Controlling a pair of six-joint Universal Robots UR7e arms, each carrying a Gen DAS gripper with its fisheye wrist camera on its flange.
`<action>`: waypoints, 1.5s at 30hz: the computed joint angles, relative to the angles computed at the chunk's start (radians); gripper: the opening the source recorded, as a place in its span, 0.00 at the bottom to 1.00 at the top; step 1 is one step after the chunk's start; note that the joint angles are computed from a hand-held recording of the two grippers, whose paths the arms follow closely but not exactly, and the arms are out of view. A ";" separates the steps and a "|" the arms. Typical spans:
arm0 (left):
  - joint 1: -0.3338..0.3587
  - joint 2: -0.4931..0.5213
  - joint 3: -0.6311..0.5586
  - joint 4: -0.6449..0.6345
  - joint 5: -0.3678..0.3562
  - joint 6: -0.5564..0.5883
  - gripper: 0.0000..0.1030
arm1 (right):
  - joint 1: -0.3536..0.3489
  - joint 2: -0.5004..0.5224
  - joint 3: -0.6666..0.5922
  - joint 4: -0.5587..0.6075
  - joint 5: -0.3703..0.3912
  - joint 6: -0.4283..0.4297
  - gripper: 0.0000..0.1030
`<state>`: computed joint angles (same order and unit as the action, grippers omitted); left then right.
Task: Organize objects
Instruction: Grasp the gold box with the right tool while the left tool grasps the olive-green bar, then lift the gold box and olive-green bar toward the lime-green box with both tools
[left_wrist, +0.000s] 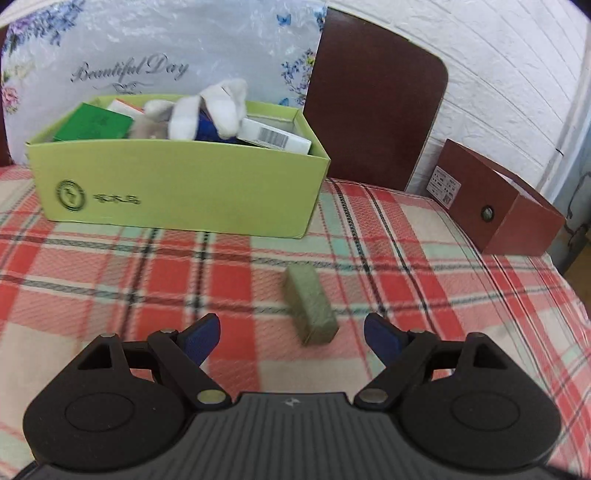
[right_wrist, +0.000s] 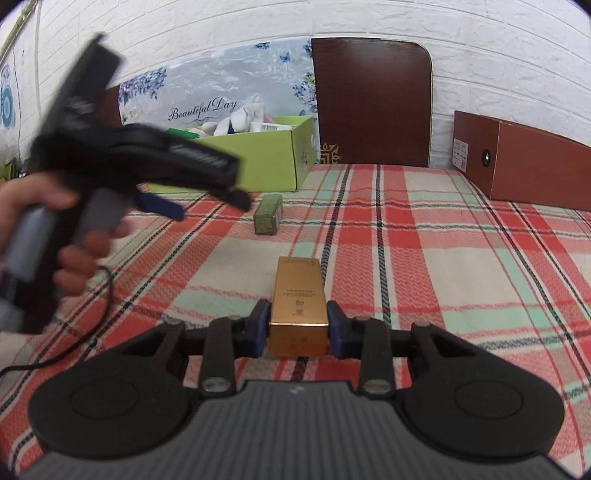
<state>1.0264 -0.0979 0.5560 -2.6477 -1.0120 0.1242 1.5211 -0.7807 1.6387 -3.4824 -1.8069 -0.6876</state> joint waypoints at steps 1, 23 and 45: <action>0.001 0.030 -0.055 0.029 -0.003 -0.004 0.86 | 0.000 0.001 -0.006 0.016 -0.002 0.002 0.31; 0.056 -0.476 0.779 -0.338 0.023 0.129 0.25 | 0.041 0.005 0.022 0.126 0.041 -0.046 0.31; 0.065 -0.498 0.790 -0.303 -0.034 0.111 0.35 | 0.083 0.051 -0.024 0.146 -0.018 -0.065 0.44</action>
<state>1.0912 -0.5962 1.3462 -2.9510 -1.0460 0.2352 1.6043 -0.7300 1.6151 -3.3362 -1.8252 -0.7524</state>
